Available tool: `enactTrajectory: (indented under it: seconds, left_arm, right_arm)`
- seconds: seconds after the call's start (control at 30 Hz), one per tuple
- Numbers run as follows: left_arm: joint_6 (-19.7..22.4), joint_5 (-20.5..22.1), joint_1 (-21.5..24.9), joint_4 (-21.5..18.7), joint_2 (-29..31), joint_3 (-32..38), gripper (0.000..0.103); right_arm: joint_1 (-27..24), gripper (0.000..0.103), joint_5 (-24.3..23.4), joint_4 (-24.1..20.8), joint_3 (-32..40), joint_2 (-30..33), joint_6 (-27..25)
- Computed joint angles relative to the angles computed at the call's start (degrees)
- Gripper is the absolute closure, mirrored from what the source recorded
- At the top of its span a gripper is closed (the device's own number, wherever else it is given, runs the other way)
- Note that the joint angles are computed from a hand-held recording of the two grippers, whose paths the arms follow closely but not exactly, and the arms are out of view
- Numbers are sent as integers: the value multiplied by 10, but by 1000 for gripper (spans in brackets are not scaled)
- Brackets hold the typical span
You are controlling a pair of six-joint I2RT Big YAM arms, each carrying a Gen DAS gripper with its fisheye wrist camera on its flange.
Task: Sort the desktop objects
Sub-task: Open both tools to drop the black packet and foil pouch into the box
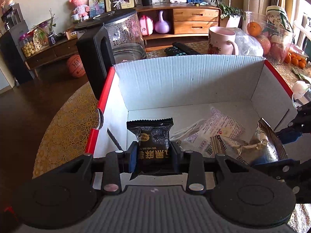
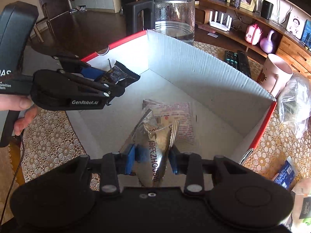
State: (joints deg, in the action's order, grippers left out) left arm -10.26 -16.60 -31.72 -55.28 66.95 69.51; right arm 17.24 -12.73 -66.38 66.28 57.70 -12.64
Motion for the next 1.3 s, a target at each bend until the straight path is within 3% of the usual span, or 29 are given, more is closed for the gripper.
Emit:
enactTrajectory:
  seconds: [0.23, 0.4, 0.67, 0.93, 1.07, 1.3]
  left_arm:
    - [-5, 21, 8, -11, 18, 1, 69]
    - [-6, 33, 12, -8, 23, 1, 69]
    - [-6, 32, 12, 1, 21, -2, 69]
    - [-11, 37, 14, 3, 29, 4, 69]
    - [-3, 48, 15, -17, 40, 17, 69]
    - [-3, 50, 14, -48, 56, 37, 68]
  right_arm:
    - [-16, 67, -19, -9, 14, 18, 14]
    - [-38, 67, -44, -24, 33, 23, -3]
    - [-44, 67, -22, -29, 34, 25, -12]
    - [-9, 67, 22, -8, 29, 25, -13]
    - [7, 66, 26, -30, 32, 35, -39]
    - [-3, 59, 27, -32, 37, 45, -30]
